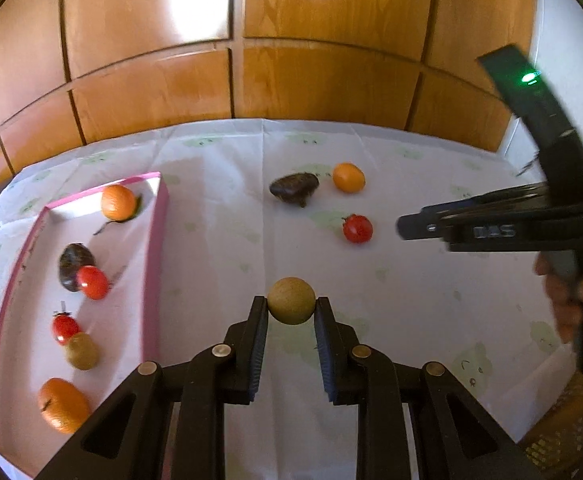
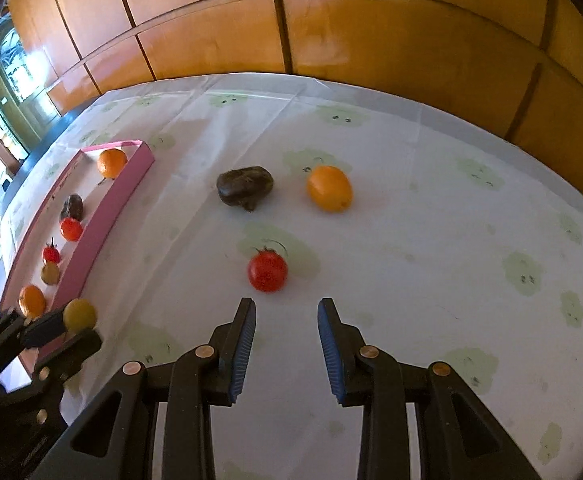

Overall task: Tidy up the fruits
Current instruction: 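Carry the tan fruit toward the tray with the left tool while the right tool approaches the orange citrus, then release the tan fruit into the tray with the left tool while the right tool grasps the orange citrus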

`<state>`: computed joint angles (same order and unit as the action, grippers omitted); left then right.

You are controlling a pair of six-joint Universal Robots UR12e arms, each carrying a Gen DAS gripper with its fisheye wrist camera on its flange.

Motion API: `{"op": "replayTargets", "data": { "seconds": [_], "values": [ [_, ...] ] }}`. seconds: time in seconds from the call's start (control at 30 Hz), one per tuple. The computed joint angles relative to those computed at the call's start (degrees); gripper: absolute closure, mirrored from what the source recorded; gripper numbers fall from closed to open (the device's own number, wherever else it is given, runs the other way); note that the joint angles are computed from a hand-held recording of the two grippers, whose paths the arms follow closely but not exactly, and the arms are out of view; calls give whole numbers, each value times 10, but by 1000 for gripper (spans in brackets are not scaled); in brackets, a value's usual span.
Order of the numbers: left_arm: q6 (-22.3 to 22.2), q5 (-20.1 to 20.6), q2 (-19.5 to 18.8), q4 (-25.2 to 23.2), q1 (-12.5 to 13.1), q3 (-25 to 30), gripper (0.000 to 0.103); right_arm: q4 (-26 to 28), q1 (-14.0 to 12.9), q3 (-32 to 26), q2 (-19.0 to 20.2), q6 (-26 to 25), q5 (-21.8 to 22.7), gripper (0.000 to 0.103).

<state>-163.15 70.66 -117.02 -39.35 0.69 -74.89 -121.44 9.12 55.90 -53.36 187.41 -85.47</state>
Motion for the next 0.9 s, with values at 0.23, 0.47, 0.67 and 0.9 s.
{"op": "replayTargets", "data": {
  "seconds": [0.23,0.47,0.67,0.9],
  "values": [
    [-26,-10,15,10,17,-12,79,-7,-7,-32,22,77,15,71],
    [-57,-67,28,24,46,-28,79,-2,-12,-72,47,120,1,71],
    [-76,-86,38,37,65,-38,79,37,-16,-139,87,142,-6,67],
    [-92,-67,39,44,78,-40,79,69,-14,-193,117,146,-23,62]
  ]
}}
